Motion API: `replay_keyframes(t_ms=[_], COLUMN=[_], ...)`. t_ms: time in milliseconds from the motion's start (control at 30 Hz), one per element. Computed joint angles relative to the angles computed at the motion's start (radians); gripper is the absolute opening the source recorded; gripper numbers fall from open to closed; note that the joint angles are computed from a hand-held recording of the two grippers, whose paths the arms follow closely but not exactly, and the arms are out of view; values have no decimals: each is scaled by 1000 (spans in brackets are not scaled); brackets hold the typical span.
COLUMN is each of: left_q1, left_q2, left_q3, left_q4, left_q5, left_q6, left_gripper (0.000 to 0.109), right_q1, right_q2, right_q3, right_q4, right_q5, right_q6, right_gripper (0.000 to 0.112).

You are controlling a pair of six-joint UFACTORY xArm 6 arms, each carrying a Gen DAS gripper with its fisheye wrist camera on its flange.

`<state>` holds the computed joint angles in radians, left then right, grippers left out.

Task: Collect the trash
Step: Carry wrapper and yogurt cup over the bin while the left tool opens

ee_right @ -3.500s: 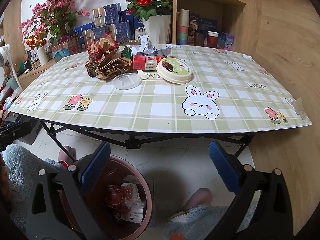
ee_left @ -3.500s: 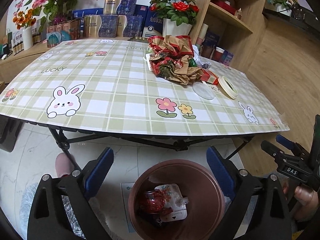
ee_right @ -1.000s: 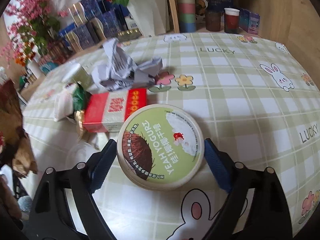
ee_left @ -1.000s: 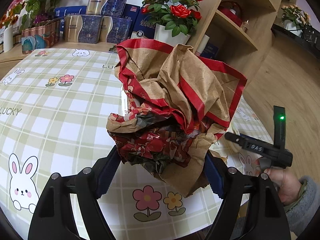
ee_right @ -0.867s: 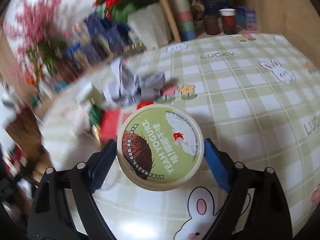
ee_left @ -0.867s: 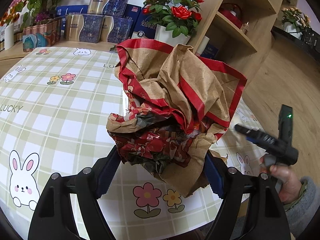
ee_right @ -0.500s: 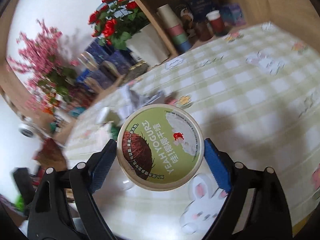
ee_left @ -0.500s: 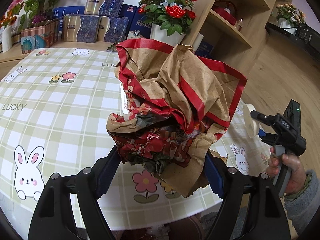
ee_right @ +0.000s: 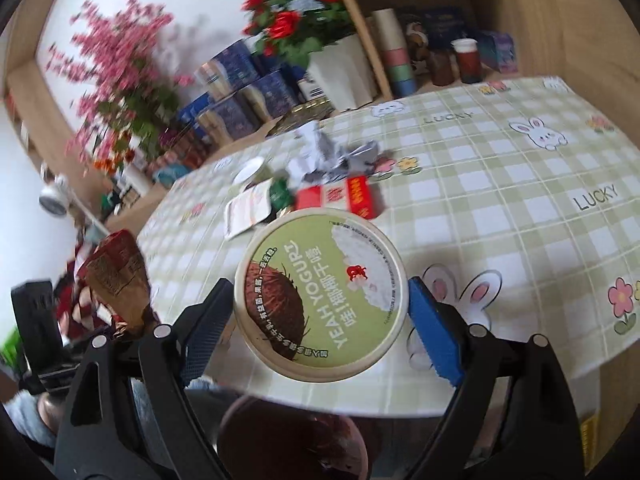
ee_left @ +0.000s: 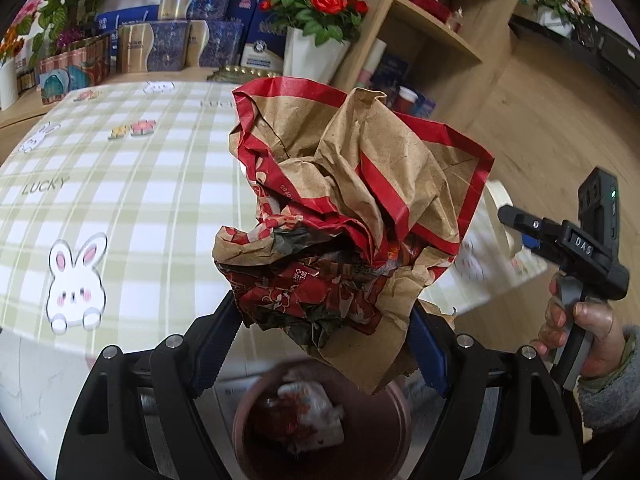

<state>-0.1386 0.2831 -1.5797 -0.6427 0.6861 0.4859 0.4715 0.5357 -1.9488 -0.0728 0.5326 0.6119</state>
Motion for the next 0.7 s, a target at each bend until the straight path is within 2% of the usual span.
replay_keyframes(t_ms=[233,333,500,700], left_q1=[-19,-23,-38,-49], left_q2=[-121,-161,-183,-163], left_q3=[153,208,256,252], left_q4=[64,96,165,205], left_q5=[35,76,159,224], left_q6=[23,6,-21,-64], left_gripper=[77,77,77,78], right_q1=[61,74,81,79], right_q2=[-95,-133,-197,-238], right_q3=[137,192,277,330], right_q4=[-55,-92,-164,-189], right_q5=[-29,-37,-56,-64], right_q6=[36,79,156,181], right_gripper=[86,86,86,86])
